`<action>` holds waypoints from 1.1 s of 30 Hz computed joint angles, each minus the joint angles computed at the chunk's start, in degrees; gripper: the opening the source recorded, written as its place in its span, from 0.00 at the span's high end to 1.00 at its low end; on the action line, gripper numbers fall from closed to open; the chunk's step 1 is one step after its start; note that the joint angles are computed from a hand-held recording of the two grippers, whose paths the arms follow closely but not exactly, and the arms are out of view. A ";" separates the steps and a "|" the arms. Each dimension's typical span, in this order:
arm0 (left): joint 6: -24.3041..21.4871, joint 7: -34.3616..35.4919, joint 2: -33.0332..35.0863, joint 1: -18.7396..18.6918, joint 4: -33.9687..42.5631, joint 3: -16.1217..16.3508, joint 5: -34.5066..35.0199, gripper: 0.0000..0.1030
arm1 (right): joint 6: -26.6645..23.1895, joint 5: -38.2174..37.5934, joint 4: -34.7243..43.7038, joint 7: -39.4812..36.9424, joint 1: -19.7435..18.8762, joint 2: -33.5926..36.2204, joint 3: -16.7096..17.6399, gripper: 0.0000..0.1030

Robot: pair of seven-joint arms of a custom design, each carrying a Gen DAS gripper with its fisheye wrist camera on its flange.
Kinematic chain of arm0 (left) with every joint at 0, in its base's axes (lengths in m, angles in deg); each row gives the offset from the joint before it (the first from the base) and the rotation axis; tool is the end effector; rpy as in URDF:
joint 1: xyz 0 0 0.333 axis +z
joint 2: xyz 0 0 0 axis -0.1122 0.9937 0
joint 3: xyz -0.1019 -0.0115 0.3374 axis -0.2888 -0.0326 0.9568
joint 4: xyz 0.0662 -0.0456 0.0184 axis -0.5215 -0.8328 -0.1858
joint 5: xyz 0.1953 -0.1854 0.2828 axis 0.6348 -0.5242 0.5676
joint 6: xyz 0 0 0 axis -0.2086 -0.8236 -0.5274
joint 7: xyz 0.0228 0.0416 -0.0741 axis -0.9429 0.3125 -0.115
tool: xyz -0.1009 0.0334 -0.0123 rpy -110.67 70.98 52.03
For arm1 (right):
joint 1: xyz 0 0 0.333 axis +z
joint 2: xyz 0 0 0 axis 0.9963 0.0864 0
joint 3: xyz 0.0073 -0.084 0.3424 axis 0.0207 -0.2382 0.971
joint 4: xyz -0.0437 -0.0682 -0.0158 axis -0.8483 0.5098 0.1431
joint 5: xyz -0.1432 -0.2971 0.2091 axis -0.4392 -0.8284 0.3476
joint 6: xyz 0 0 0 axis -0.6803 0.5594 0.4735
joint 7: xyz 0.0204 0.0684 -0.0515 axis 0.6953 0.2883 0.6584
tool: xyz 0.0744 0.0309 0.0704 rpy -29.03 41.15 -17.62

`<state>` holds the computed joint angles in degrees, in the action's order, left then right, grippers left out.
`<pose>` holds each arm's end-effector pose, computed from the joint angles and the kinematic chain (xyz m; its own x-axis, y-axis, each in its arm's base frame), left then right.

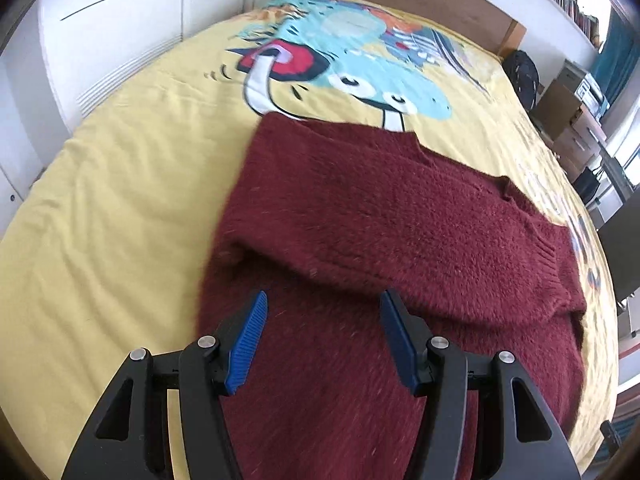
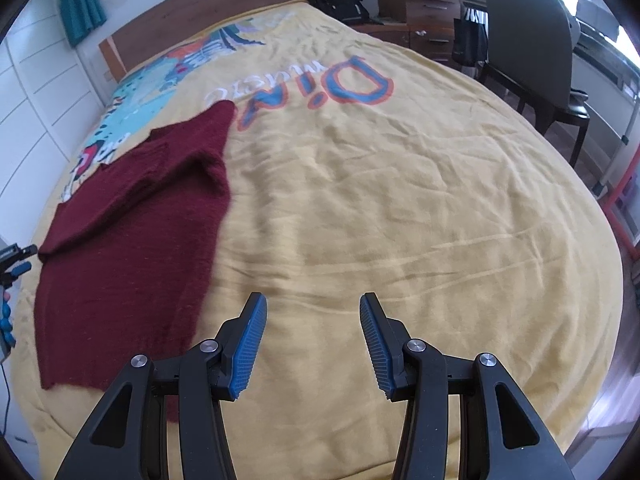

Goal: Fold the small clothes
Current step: 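Open the left tool to release the sleeve and lift away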

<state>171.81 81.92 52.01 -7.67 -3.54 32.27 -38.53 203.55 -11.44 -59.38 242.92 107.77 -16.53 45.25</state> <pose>0.7846 -0.0900 0.5015 -0.1583 -0.9639 0.2139 -0.8543 0.0252 -0.5191 0.4872 0.2835 0.5289 -0.5318 -0.8342 -0.1460 -0.6795 0.5232 -0.5144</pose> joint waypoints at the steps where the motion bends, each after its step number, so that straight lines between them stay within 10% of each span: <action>1: 0.97 0.52 -1.45 0.56 -2.01 -0.14 -0.45 0.48 | -0.16 -0.37 0.34 0.15 0.16 -0.06 0.19 0.52; 33: 5.40 12.25 -32.05 8.28 -41.33 3.61 -15.53 0.38 | -2.94 -4.82 5.06 2.02 5.52 -2.00 3.97 0.47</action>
